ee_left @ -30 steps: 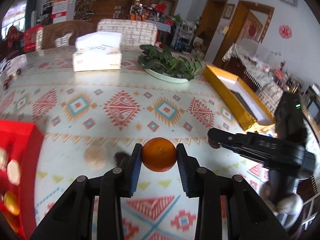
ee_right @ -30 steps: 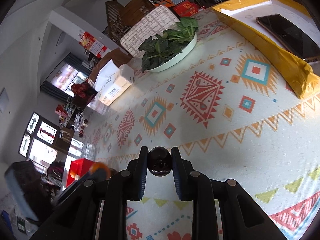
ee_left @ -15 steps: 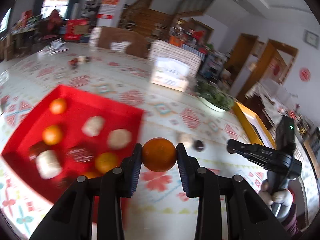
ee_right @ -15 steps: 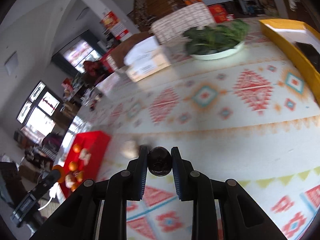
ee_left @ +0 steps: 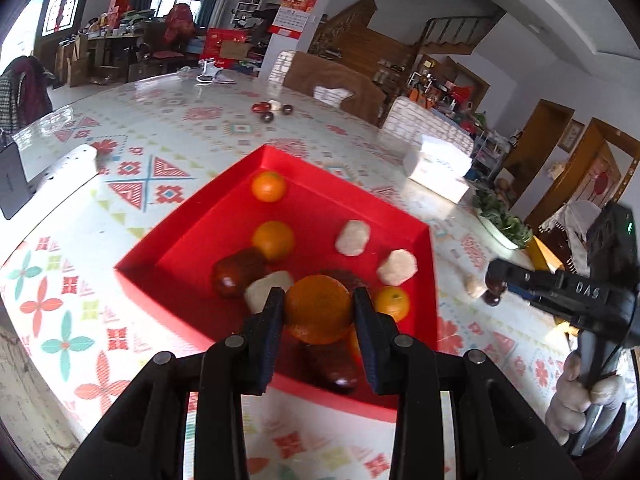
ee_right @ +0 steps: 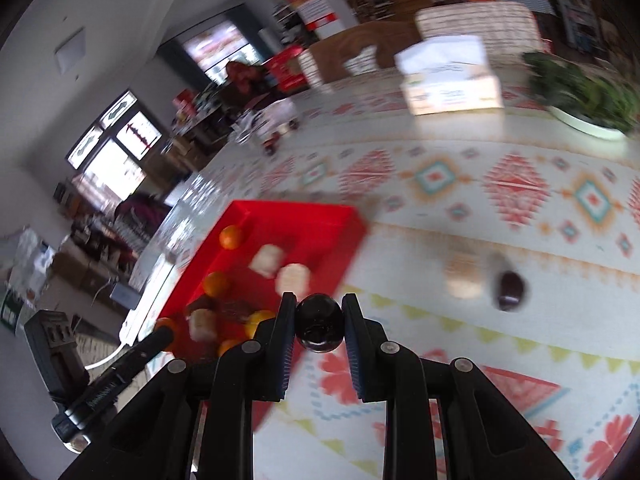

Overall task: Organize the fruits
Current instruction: 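Carry the date and orange over the red tray with both tools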

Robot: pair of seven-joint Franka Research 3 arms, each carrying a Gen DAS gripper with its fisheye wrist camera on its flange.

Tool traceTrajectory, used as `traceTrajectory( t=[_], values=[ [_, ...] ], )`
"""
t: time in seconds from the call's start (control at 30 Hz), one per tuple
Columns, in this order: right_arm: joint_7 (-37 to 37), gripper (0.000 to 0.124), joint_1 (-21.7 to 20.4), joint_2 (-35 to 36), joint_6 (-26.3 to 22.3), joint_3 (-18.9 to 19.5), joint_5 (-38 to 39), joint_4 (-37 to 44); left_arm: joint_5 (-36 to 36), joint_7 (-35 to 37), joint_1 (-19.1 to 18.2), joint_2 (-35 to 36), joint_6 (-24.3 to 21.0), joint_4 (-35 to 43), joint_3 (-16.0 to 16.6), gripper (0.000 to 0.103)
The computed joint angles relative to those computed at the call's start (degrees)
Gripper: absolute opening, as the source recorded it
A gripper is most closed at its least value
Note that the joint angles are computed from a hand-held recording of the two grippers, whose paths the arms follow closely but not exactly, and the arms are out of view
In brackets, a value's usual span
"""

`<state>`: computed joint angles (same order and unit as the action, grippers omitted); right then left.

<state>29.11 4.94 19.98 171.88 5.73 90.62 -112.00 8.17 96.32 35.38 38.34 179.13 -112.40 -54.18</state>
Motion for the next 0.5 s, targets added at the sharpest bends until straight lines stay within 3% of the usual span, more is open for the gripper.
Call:
traceTrajectory(
  t=[0.2, 0.5],
  values=[
    [11.8, 0.026, 1.9, 4.7, -0.2, 0.9, -14.5, 5.1, 0.3, 0.9, -1.9, 0.3, -1.0, 1.4, 3.2, 0.034],
    [26.9, 0.026, 2.3, 12.0, -3.9, 1.3, -31.7, 13.9, -3.4, 5.5, -3.7, 1.4, -3.4, 3.6, 4.2, 0.034]
  ],
)
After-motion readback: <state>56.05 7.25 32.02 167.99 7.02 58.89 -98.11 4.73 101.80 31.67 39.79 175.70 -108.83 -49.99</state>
